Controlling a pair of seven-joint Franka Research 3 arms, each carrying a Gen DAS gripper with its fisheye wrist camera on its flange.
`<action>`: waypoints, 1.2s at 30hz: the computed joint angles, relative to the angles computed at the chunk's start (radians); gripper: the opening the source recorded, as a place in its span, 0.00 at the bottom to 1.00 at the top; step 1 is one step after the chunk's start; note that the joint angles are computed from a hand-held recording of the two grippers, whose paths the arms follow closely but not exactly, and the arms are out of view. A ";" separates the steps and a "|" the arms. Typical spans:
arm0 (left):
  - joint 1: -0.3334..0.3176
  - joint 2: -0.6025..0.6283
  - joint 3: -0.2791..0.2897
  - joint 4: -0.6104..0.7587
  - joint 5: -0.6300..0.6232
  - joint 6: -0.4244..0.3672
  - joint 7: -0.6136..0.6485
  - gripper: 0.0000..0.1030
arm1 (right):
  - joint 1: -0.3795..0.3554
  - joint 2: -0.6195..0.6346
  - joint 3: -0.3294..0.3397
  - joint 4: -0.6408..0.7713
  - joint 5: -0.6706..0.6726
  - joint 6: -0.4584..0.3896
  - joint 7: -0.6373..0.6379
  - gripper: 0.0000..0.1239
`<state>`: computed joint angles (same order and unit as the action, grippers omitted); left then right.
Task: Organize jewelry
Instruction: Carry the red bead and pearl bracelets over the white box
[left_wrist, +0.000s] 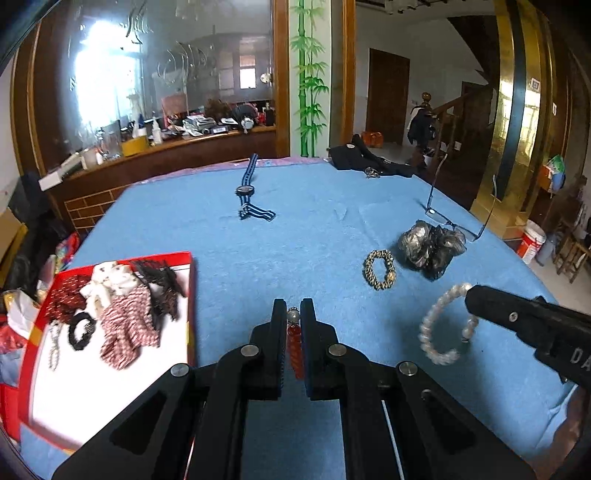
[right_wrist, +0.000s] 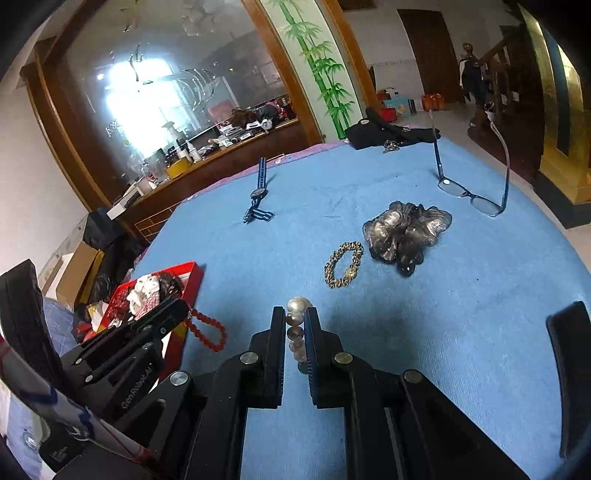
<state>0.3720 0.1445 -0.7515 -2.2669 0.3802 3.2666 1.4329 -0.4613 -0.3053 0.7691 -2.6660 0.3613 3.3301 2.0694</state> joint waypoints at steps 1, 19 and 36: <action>0.001 -0.016 0.003 -0.016 -0.001 0.010 -0.004 0.07 | 0.001 -0.013 0.006 -0.003 0.001 -0.005 0.002 0.08; -0.302 -0.173 0.367 -0.197 -0.141 0.146 0.071 0.07 | -0.004 -0.127 0.081 -0.004 -0.173 -0.075 0.185 0.08; -0.430 -0.185 0.624 -0.197 0.055 0.168 -0.112 0.07 | -0.093 -0.086 0.178 0.101 -0.382 -0.119 0.313 0.08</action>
